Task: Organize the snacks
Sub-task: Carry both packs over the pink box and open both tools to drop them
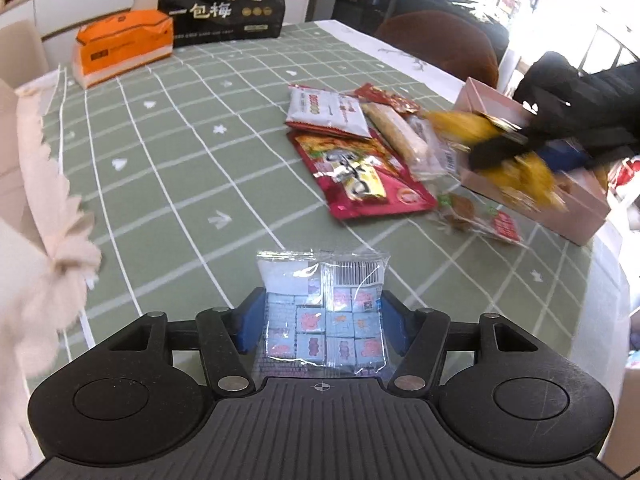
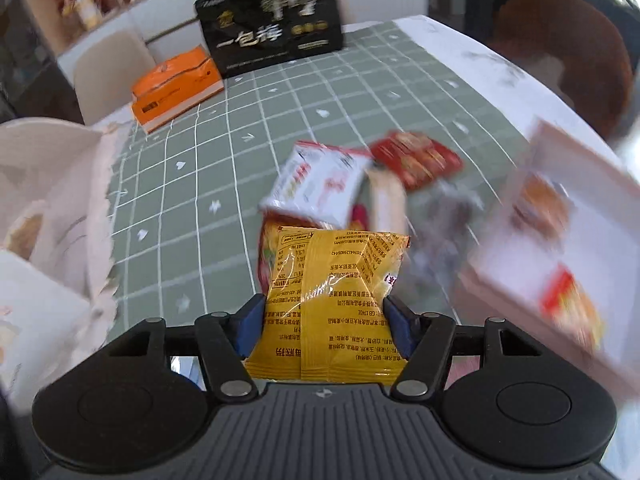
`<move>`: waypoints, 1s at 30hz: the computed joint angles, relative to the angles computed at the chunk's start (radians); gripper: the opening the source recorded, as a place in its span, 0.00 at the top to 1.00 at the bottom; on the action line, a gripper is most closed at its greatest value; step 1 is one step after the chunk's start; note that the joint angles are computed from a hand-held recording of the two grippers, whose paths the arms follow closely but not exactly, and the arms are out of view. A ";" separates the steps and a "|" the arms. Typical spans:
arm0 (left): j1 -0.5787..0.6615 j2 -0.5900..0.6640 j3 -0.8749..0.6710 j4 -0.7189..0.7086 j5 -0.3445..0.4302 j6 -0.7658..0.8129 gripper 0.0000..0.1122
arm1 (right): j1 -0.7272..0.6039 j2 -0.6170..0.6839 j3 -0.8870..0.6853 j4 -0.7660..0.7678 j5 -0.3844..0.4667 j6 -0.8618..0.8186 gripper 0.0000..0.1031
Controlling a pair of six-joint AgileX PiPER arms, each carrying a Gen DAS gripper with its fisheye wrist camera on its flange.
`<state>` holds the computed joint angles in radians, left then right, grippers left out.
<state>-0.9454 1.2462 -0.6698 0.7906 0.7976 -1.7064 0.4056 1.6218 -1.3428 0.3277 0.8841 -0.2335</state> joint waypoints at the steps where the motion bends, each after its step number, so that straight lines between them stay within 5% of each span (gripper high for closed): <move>1: -0.031 0.002 -0.001 0.007 0.012 -0.033 0.42 | -0.054 -0.058 0.065 0.044 0.004 -0.043 0.38; 9: -0.179 0.088 -0.163 0.039 0.052 -0.062 0.42 | -0.444 -0.395 0.414 0.167 0.002 -0.352 0.38; 17: -0.061 0.332 -0.660 -0.042 0.052 0.429 0.42 | -0.860 -0.521 0.540 0.365 0.109 -0.672 0.38; 23: 0.025 0.534 -0.975 -0.102 0.033 0.720 0.42 | -0.932 -0.523 0.569 0.447 0.066 -0.762 0.38; 26: 0.083 0.621 -1.088 -0.209 -0.001 0.846 0.42 | -0.854 -0.521 0.584 0.373 -0.036 -0.617 0.38; 30: 0.142 0.740 -1.235 -0.314 -0.014 0.980 0.42 | -0.806 -0.503 0.562 0.355 -0.067 -0.579 0.38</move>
